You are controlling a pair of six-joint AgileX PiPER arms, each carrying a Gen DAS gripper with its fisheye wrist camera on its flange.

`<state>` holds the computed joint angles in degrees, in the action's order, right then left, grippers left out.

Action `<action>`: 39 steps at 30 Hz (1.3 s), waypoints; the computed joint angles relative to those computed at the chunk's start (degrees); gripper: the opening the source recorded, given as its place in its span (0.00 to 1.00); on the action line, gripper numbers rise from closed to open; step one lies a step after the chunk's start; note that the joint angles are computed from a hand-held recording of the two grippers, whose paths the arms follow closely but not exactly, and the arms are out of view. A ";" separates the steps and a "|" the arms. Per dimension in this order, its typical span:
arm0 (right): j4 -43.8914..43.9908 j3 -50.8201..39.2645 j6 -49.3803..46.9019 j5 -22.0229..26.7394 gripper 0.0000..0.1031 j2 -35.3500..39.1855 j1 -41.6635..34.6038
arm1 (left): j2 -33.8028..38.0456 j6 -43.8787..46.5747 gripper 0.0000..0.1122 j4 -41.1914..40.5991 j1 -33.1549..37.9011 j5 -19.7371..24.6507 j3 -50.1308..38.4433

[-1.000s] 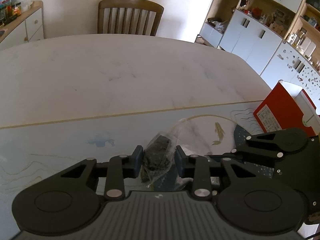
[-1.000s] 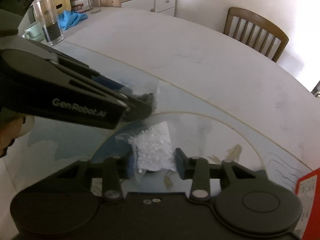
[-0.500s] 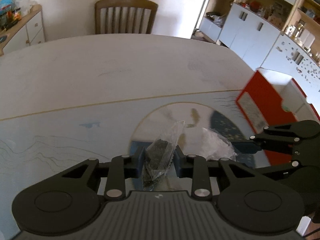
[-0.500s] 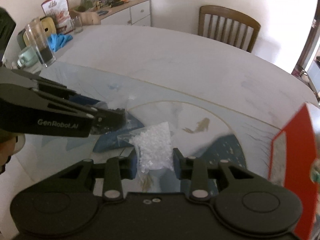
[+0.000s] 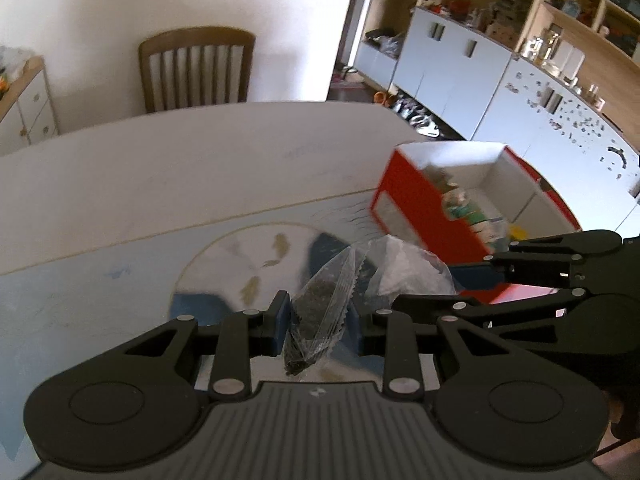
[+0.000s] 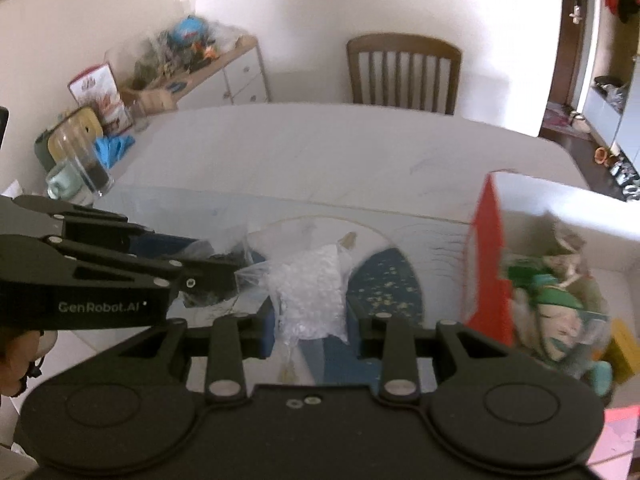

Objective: Organize objects
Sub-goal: 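Carry the dark bag and crystal bag with both grippers over the red box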

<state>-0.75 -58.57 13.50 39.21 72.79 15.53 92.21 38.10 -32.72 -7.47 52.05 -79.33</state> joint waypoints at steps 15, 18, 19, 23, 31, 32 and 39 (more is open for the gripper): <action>14.56 5.16 -21.72 6.63 0.32 -15.19 -23.45 | -2.37 -12.89 0.26 7.19 -18.34 -3.85 -3.66; 22.05 5.86 -32.13 9.32 0.32 -16.55 -32.72 | -1.18 -16.35 0.26 9.79 -22.45 -4.89 -5.13; 24.66 5.92 -35.94 10.62 0.32 -16.75 -36.25 | -0.68 -17.51 0.26 10.70 -23.68 -5.10 -5.78; 32.40 5.96 -47.94 15.11 0.32 -16.60 -48.07 | 1.34 -21.83 0.26 14.08 -28.28 -6.09 -7.90; 40.80 4.40 -65.05 21.90 0.32 -12.53 -65.66 | 6.68 -30.34 0.26 20.31 -35.30 -7.02 -13.00; 41.36 4.13 -66.57 22.32 0.32 -11.89 -67.13 | 7.39 -31.03 0.26 20.87 -35.86 -6.99 -13.77; 43.70 1.25 -74.06 23.68 0.32 -6.40 -74.06 | 13.86 -36.21 0.26 25.26 -39.60 -5.49 -21.53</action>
<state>42.95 -57.32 -60.56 62.89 66.39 -58.53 106.07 1.88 -7.46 -47.07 46.57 -100.86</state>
